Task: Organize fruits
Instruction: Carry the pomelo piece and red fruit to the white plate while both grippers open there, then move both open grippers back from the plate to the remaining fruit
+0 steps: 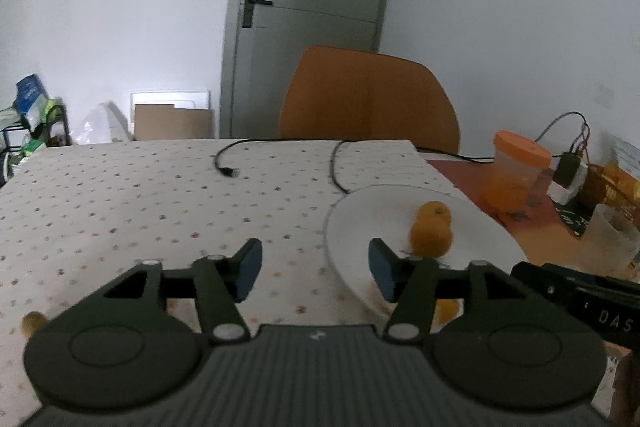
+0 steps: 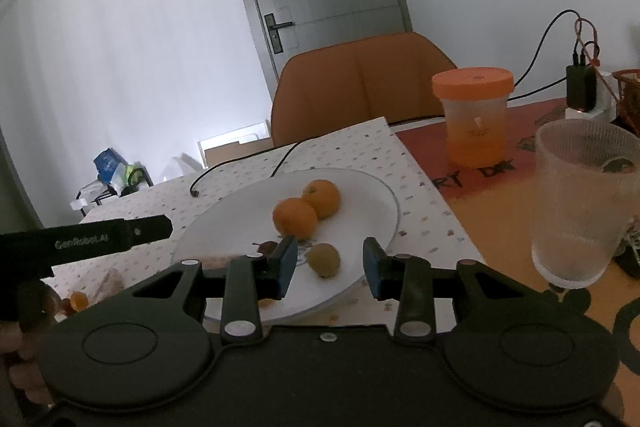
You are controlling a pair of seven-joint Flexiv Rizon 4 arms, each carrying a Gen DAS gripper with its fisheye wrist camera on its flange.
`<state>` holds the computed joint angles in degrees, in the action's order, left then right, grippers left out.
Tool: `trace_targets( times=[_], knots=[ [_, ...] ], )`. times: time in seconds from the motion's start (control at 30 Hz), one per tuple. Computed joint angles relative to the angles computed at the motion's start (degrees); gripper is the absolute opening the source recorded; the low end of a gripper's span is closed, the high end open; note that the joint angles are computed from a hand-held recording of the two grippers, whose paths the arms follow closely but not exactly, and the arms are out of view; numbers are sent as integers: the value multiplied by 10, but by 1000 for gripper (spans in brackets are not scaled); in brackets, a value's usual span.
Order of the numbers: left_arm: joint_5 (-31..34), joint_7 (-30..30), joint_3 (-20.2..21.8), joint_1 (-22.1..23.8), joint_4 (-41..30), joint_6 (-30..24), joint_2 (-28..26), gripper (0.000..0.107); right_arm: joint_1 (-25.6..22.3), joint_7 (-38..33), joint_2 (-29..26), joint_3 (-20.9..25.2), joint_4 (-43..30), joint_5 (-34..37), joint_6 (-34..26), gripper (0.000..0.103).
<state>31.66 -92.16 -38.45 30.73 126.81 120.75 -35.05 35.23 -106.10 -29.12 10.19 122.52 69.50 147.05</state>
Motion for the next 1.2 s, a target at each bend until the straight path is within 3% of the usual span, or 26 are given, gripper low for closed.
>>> trace_targets(
  times=[0.2, 0.3, 0.57, 0.77, 0.93, 1.03, 1.2],
  knots=[
    [-1, -13, -11, 40, 19, 1, 15, 77, 12, -25, -4, 1, -24, 3, -8, 52],
    [3, -22, 0, 46, 26, 9, 24, 80, 15, -53, -5, 1, -42, 19, -14, 65],
    [28, -36, -46, 126, 42, -10, 24, 95, 18, -73, -15, 16, -72, 27, 0, 102],
    [10, -27, -50, 154, 61, -13, 43, 98, 21, -128, -12, 22, -103, 49, -9, 103],
    [8, -23, -94, 212, 77, -24, 42, 99, 17, -133, -7, 40, -110, 47, -19, 103],
    [-3, -9, -92, 221, 88, -29, 62, 100, 16, -175, -3, 41, -134, 82, -31, 103],
    [-10, -2, -114, 261, 103, -28, 66, 103, 19, -181, -6, 52, -145, 81, -23, 103]
  ],
)
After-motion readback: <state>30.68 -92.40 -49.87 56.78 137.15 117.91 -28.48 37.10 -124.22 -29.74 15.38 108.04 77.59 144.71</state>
